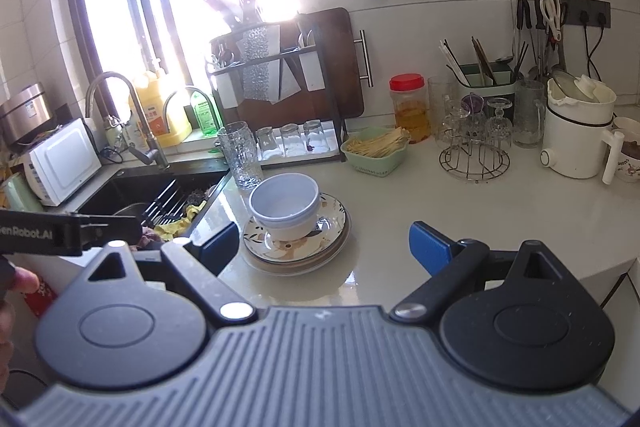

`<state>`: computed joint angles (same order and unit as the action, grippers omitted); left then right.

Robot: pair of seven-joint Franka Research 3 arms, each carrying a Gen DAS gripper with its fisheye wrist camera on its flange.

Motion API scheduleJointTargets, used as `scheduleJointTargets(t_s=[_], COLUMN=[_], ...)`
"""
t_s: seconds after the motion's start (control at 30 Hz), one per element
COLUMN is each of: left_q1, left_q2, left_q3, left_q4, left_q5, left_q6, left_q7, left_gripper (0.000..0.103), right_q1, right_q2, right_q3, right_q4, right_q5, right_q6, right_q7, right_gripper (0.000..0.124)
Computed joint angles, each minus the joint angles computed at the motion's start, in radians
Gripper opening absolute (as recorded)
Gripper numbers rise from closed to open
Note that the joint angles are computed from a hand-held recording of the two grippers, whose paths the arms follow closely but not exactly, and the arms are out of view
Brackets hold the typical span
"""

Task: Organize plates and bowls

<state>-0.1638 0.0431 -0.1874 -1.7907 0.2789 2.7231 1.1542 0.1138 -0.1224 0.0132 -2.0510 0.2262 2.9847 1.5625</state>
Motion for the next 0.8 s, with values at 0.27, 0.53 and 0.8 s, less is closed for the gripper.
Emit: scheduleJointTargets(t_s=[0.27,0.53,0.8], left_q1=[0.002,0.003,0.002], left_q2=[-0.007,-0.01,-0.012], left_q3=[0.001,0.002,0.001], left_q4=[-0.006,-0.006,-0.006], left_q5=[-0.005,0.006,0.011], left_q6=[-0.002,0.002,-0.006], left_q7=[0.003,-0.018,-0.026], left_gripper=[0.101,0.101,0.101], right_q1=[-0.004,0.001,0.002], right_q2=[-0.003,-0.004,-0.006], right_q3=[0.007,0.004,0.003], right_q4=[-0.006,-0.008,-0.009], right_q5=[-0.021,-0.014,-0.01], right_q6=[-0.002,-0.001,0.001], right_q7=[0.025,0.022,0.019], right_gripper=[0.093,0.093,0.093])
